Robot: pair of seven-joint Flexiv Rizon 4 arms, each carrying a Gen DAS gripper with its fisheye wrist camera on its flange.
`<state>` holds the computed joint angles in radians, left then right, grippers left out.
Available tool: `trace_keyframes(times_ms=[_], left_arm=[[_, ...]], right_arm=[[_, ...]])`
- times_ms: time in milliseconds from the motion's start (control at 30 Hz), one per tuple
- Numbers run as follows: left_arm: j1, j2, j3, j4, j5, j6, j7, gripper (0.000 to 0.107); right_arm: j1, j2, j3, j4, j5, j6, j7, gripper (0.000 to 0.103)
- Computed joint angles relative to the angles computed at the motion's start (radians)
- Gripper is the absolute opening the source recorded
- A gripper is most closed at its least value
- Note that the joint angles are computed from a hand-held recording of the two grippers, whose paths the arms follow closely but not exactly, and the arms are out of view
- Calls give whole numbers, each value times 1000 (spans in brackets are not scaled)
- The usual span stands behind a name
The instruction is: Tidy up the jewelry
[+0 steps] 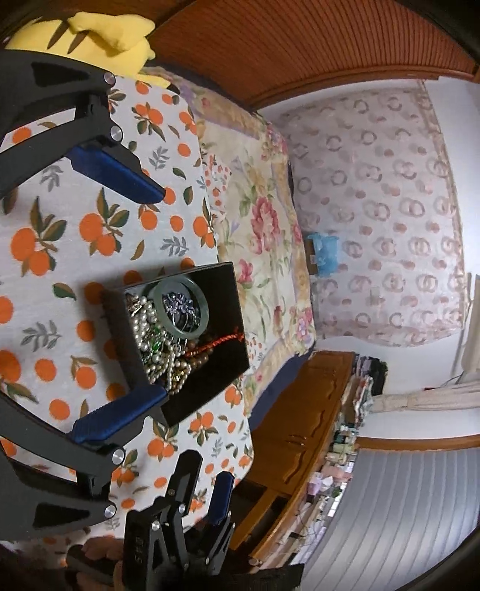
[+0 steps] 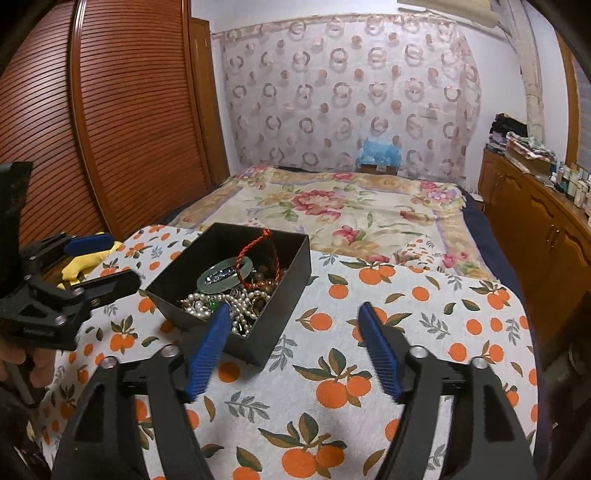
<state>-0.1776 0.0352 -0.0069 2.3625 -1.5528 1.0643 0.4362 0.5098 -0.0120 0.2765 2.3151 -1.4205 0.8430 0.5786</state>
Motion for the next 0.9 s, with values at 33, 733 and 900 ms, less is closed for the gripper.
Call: trace_keyframes(times_ms=[33, 733, 900], left_arm=[[2, 12, 6, 7, 4, -9, -6, 95], [34, 192, 63, 91, 32, -106, -44, 95], [48, 212, 70, 108, 15, -99, -46, 95]], right_arm=[[4, 1, 4, -2, 6, -13, -3, 82], [152, 56, 117, -61, 112, -400, 38, 100], [188, 53, 134, -65, 128, -467, 72, 100]])
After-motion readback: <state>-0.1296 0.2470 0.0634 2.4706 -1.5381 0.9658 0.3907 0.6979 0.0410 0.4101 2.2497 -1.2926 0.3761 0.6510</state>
